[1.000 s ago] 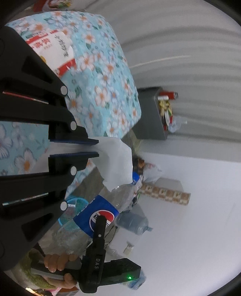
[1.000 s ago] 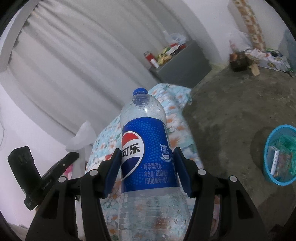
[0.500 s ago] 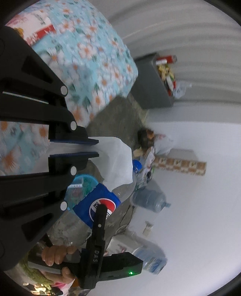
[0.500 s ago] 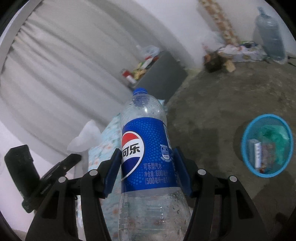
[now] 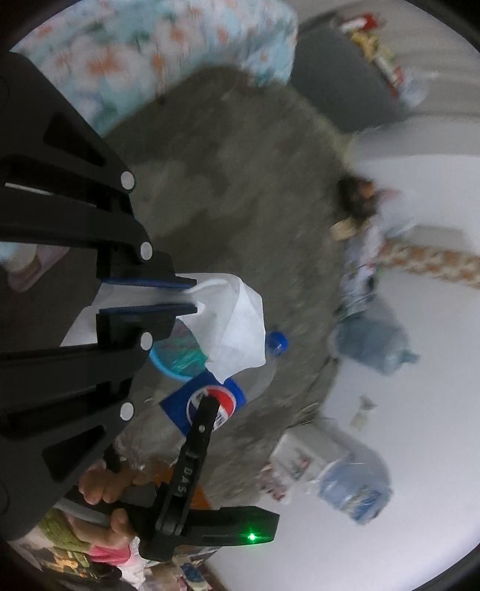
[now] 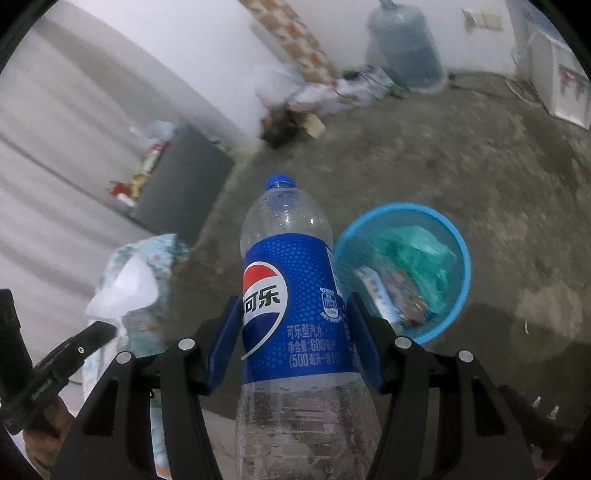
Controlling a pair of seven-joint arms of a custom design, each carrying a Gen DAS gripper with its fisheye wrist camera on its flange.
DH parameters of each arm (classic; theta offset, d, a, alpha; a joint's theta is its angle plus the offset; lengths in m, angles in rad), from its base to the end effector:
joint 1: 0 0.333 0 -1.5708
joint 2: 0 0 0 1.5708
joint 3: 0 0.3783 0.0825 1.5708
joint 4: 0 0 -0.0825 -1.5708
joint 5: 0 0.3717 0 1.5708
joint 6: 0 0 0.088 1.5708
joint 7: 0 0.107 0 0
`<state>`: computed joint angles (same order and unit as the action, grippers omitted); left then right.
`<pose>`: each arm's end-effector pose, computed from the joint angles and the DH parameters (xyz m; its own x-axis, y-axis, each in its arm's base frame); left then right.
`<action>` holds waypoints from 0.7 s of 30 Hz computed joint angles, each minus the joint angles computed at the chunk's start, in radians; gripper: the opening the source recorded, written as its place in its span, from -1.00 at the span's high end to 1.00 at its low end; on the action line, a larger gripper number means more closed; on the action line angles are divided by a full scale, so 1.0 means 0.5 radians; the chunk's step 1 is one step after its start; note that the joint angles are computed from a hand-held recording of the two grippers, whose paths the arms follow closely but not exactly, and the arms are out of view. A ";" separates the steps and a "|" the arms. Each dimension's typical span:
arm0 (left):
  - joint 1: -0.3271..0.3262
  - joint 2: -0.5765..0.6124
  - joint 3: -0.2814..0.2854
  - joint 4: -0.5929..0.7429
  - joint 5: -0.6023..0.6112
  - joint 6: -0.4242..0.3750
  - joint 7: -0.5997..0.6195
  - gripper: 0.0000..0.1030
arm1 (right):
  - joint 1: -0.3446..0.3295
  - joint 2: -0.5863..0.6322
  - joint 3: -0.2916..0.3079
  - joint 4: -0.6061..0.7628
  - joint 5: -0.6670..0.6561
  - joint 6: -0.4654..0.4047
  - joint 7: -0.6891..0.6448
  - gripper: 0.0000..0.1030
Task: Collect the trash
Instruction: 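Carry the Pepsi bottle and tissue over the blue basket and open both grippers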
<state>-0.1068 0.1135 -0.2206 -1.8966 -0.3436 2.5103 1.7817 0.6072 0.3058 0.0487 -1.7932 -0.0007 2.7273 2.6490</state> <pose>0.5938 -0.1919 0.5656 -0.3492 -0.9082 0.2307 -0.8473 0.2010 -0.4916 0.5488 0.4170 0.5182 -0.2824 -0.8031 -0.5247 -0.8419 0.4696 -0.2657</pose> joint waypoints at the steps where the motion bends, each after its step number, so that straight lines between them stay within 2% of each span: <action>1: -0.007 0.056 -0.003 0.049 0.008 -0.039 -0.023 0.87 | -0.014 0.026 0.005 0.015 0.016 -0.018 -0.018 -0.11; 5: -0.033 0.330 -0.045 0.300 0.109 -0.160 -0.138 0.87 | -0.086 0.133 0.011 0.071 0.077 -0.122 -0.139 -0.12; 10: -0.071 0.643 -0.105 0.614 0.258 -0.245 -0.235 0.86 | -0.178 0.230 0.008 0.091 0.203 -0.123 -0.305 -0.15; 11: -0.069 0.705 -0.129 0.673 0.257 -0.269 -0.230 0.80 | -0.183 0.254 -0.006 0.087 0.207 -0.092 -0.325 -0.17; 12: -0.067 0.755 -0.149 0.726 0.255 -0.302 -0.230 0.51 | -0.213 0.292 0.003 0.071 0.236 -0.051 -0.385 -0.20; 13: -0.059 0.830 -0.179 0.797 0.230 -0.343 -0.221 0.05 | -0.237 0.325 0.008 0.076 0.276 -0.083 -0.413 -0.29; 14: -0.064 0.887 -0.190 0.848 0.227 -0.372 -0.232 -0.12 | -0.260 0.360 0.011 0.070 0.326 -0.117 -0.422 -0.32; 17: -0.085 0.974 -0.196 0.928 0.239 -0.423 -0.297 -0.17 | -0.252 0.366 -0.023 -0.023 0.416 -0.106 -0.345 -0.32; 21: -0.021 0.919 -0.234 0.842 0.156 -0.357 -0.333 -0.17 | -0.182 0.280 -0.088 -0.212 0.415 0.077 -0.195 -0.32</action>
<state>-0.1172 0.5728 -0.3374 -1.4756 -0.2658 2.3316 1.6155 0.5160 0.4456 0.0047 -1.8993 0.2070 2.7656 2.5515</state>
